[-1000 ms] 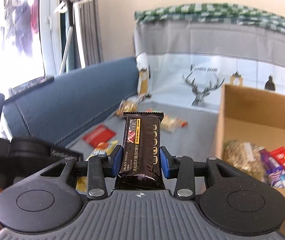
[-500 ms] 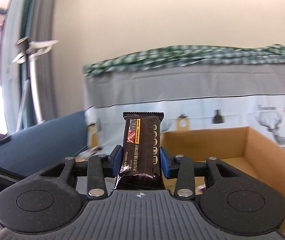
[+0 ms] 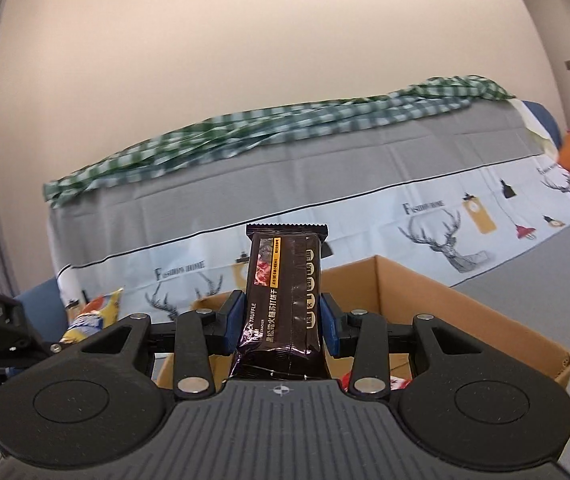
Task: Organize snacks
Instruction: 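Carry the yellow snack and chocolate bar over the box with both grippers, then open both grippers to drop the snacks into the box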
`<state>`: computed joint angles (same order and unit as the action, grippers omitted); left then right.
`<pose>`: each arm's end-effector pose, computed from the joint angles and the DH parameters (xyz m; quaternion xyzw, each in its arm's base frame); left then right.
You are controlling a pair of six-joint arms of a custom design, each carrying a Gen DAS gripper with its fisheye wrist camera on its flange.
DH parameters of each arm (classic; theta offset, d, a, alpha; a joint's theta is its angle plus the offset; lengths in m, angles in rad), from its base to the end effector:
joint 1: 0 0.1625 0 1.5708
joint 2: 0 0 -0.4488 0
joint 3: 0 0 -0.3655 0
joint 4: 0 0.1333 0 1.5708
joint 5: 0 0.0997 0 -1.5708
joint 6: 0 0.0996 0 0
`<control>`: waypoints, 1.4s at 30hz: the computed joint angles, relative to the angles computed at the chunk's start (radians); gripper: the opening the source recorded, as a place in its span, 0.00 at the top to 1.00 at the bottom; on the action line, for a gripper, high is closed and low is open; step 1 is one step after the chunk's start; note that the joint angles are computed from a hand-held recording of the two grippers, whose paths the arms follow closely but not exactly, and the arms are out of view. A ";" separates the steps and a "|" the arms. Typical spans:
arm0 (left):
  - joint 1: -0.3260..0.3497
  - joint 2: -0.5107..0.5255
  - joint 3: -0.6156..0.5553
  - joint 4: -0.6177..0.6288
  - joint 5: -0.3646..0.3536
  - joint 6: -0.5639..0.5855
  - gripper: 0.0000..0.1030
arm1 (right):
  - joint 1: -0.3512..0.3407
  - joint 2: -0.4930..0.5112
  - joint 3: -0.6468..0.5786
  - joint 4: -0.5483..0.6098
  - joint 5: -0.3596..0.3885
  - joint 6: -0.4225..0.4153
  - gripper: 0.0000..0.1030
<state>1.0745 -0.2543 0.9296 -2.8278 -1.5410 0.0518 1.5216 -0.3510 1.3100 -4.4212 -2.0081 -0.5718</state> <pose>-0.2886 -0.8191 0.0185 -0.2551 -0.9233 0.2828 0.0493 0.0573 -0.6892 0.1407 -0.0224 -0.5973 0.7150 0.3627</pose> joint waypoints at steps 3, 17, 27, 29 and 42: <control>-0.006 0.027 -0.038 0.025 -0.009 0.004 0.91 | -0.004 0.002 -0.007 -0.005 -0.010 0.011 0.60; -0.002 0.084 -0.145 0.106 -0.041 0.013 0.91 | -0.007 0.017 -0.050 -0.017 -0.048 0.013 0.60; -0.005 0.089 -0.166 0.124 -0.066 0.030 0.91 | -0.001 0.030 -0.071 -0.025 -0.061 -0.004 0.60; -0.007 0.089 -0.168 0.127 -0.068 0.034 0.91 | 0.000 0.030 -0.071 -0.022 -0.065 -0.004 0.60; 0.012 0.040 -0.089 0.052 -0.052 0.081 0.55 | 0.011 0.053 -0.135 -0.008 -0.148 -0.061 0.25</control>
